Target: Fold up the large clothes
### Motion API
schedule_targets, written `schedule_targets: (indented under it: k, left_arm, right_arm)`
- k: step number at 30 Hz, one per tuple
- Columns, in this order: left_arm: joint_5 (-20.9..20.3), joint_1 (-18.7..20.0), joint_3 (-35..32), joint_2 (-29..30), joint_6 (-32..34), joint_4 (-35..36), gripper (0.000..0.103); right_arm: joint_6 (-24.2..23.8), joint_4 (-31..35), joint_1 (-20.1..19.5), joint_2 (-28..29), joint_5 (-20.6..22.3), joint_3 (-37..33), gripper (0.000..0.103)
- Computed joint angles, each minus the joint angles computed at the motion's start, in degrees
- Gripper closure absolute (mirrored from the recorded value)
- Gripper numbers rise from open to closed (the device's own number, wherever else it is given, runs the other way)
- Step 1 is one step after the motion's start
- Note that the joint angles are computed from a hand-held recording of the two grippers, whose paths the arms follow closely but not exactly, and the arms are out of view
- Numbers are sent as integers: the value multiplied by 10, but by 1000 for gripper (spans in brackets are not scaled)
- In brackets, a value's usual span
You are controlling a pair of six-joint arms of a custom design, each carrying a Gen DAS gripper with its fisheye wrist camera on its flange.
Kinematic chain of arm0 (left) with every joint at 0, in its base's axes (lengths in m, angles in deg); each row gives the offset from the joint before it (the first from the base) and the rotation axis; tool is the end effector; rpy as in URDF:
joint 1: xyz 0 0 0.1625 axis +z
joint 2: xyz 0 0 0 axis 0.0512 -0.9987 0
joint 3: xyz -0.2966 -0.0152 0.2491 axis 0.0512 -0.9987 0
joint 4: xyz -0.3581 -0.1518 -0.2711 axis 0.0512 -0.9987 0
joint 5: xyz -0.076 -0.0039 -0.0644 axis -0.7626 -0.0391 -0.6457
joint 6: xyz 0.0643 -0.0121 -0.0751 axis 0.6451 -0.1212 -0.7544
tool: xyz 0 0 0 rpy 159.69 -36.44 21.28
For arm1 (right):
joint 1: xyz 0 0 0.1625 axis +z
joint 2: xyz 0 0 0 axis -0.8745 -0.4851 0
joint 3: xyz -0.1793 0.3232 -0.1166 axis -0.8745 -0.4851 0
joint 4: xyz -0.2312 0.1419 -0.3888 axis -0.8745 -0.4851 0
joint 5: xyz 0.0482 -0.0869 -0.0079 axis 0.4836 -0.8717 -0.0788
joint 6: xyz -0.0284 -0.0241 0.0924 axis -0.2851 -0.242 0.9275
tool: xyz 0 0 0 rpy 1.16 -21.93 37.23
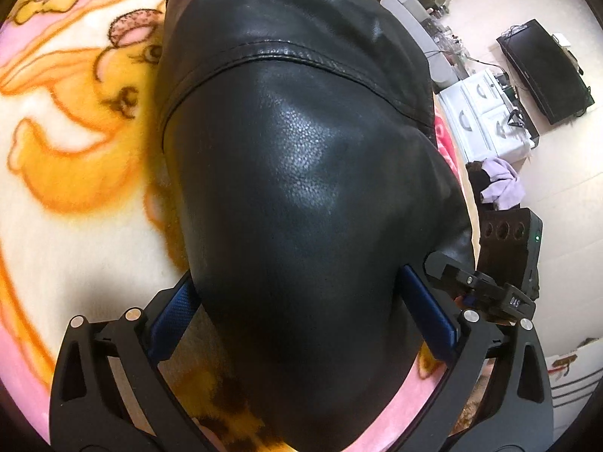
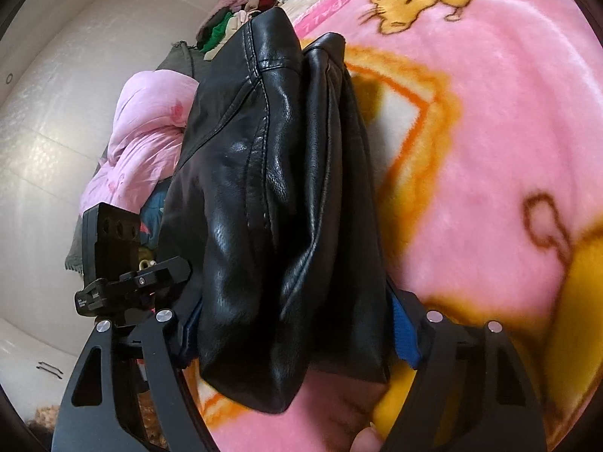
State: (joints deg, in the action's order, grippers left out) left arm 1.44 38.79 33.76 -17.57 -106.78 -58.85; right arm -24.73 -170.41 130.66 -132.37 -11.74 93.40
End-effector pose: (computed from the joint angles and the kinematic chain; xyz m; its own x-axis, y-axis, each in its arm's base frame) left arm -0.3375 -0.5034 0.0337 -0.9534 0.2722 -0.1300 0.2885 0.9486 -0.1299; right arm 0.0010 -0.4298 0.3346 -0.9992 0.0372 0.0127 0.0232 0.8177 -0.5752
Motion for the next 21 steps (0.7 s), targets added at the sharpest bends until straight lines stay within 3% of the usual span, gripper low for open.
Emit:
schedule_targets:
  k: [5, 10, 16, 21]
  left_arm:
    - [7, -2, -13, 9, 9, 12, 8]
    - [19, -6, -29, 19, 24, 29, 8]
    - [22, 1, -54, 25, 62, 69, 9]
    - [26, 11, -79, 26, 110, 110, 9]
  right_arm:
    - [-25, -28, 9, -2, -7, 14, 38]
    - [-19, -79, 26, -35, -30, 56, 43]
    - [41, -169, 22, -50, -15, 115, 43]
    - [102, -246, 75, -26, -82, 137, 43]
